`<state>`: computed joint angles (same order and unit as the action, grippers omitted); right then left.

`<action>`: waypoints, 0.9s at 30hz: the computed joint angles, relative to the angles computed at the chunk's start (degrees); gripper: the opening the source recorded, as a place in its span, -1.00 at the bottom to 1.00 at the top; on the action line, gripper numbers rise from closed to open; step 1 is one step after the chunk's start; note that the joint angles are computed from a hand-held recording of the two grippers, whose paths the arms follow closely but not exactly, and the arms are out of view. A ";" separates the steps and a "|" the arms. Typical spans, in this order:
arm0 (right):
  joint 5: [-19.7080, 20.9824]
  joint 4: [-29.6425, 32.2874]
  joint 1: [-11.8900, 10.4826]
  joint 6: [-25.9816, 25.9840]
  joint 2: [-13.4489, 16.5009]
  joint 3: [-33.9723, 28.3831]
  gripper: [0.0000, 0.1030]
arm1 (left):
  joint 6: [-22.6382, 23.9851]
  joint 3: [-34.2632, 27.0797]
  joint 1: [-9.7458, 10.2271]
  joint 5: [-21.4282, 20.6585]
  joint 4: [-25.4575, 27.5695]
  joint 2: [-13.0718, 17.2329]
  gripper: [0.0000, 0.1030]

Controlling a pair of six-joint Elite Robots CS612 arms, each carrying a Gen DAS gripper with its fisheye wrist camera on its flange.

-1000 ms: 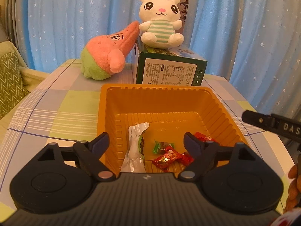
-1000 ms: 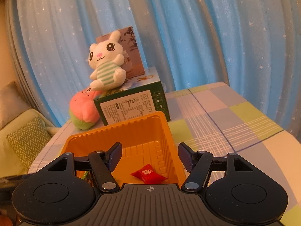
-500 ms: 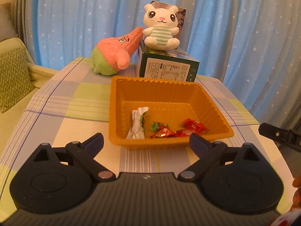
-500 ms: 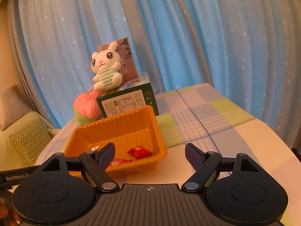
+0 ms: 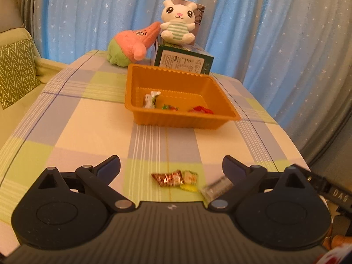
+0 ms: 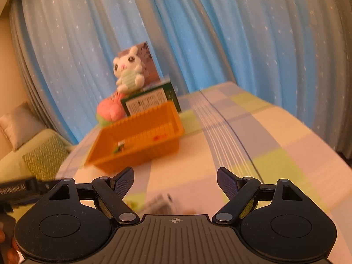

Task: Organize snacks
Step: 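Move both open tools back toward the remaining snacks, then grasp the small brown clear-wrapped candy with the right tool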

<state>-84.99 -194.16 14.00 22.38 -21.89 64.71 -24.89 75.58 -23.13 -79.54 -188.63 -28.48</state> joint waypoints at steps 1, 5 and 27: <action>0.06 0.22 0.05 -0.20 -0.55 1.42 0.60 | 0.42 0.75 -0.20 -0.18 0.40 -0.35 0.91; 0.68 0.58 0.08 -1.18 -1.99 5.38 0.60 | 1.89 3.75 -1.00 -0.01 0.43 -1.46 0.91; -2.30 9.76 0.63 -15.60 1.21 0.17 0.59 | 2.94 2.72 -0.90 -2.76 2.43 -0.67 0.91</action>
<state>-87.29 -184.41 14.63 6.78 -20.68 64.88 -21.95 78.30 -24.02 -82.29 -186.20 -29.15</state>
